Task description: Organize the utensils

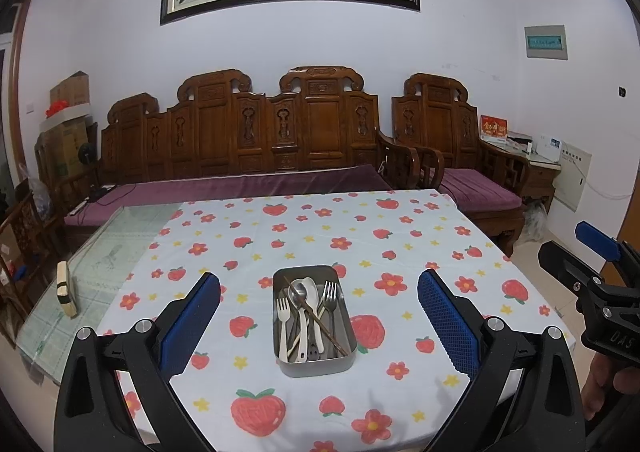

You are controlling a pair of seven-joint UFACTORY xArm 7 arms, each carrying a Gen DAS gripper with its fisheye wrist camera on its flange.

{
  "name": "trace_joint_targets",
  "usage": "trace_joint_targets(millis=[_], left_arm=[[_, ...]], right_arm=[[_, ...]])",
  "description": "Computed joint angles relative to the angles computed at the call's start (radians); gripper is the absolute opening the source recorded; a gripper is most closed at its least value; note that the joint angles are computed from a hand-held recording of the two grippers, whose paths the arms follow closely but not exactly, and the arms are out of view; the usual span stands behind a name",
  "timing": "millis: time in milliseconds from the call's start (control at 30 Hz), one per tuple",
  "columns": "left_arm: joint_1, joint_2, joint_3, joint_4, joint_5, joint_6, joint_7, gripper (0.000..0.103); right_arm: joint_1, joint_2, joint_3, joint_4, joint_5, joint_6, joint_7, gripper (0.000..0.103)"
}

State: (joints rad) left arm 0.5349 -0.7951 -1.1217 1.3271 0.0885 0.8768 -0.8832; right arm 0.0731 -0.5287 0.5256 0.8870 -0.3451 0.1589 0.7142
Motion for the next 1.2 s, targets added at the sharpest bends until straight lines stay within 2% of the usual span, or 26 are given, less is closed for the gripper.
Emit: trace_joint_targets(millis=[333,1200], left_arm=[[0.025,-0.011,-0.019,0.026,-0.017,0.007,0.003,0.095],[0.038,-0.051,-0.007,0.020,-0.072,0.008,0.038,0.095]], right_arm=[[0.002,0.001,-0.001,0.001,-0.002,-0.001,0.003,0.101],[-0.001,0.000,0.002,0.001,-0.003,-0.003,0.008,0.101]])
